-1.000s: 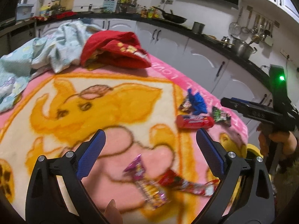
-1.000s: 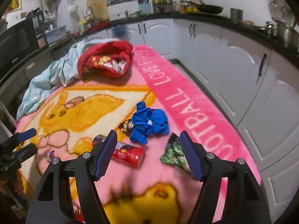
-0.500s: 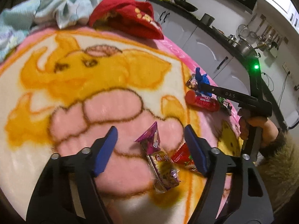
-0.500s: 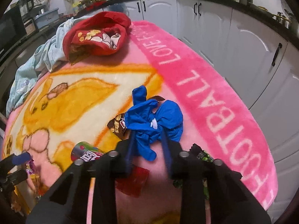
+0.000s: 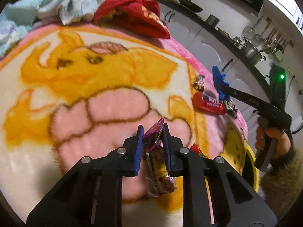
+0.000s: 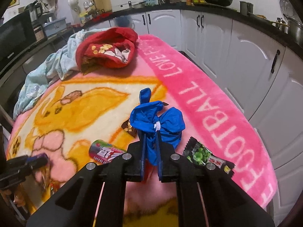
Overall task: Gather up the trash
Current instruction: 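Grasp the purple candy wrapper with the left tool while the right tool grasps the blue cloth, then carry the wrapper and blue cloth over the bin and open both tools to release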
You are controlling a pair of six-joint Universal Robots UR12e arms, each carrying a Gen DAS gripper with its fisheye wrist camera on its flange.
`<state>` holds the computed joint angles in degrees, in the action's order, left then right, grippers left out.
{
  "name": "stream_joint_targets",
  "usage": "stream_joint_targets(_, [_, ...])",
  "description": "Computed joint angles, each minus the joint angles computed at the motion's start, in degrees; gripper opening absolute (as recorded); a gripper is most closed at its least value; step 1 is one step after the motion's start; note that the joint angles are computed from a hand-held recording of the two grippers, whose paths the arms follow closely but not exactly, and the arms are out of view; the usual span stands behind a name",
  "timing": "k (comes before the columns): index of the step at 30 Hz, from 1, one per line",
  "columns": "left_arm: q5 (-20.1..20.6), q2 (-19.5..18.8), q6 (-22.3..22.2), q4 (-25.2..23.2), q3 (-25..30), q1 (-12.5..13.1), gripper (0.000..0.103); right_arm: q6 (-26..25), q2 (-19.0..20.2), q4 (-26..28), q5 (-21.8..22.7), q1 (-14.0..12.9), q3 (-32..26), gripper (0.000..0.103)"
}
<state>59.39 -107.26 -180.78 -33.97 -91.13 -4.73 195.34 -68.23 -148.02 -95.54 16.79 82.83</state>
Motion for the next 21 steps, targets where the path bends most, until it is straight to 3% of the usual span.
stream_joint_targets(9, [1.58,1.39,-0.58,5.53,-0.46,0.15,0.013,-0.42,-3.56,-3.38,1.04,0.63,3.86,0.009])
stream_joint_targets(21, [-0.67,2.56,0.74,8.22,-0.53,-1.60,0.013,-0.22,-8.09,-7.51,1.11,2.05,8.82,0.009])
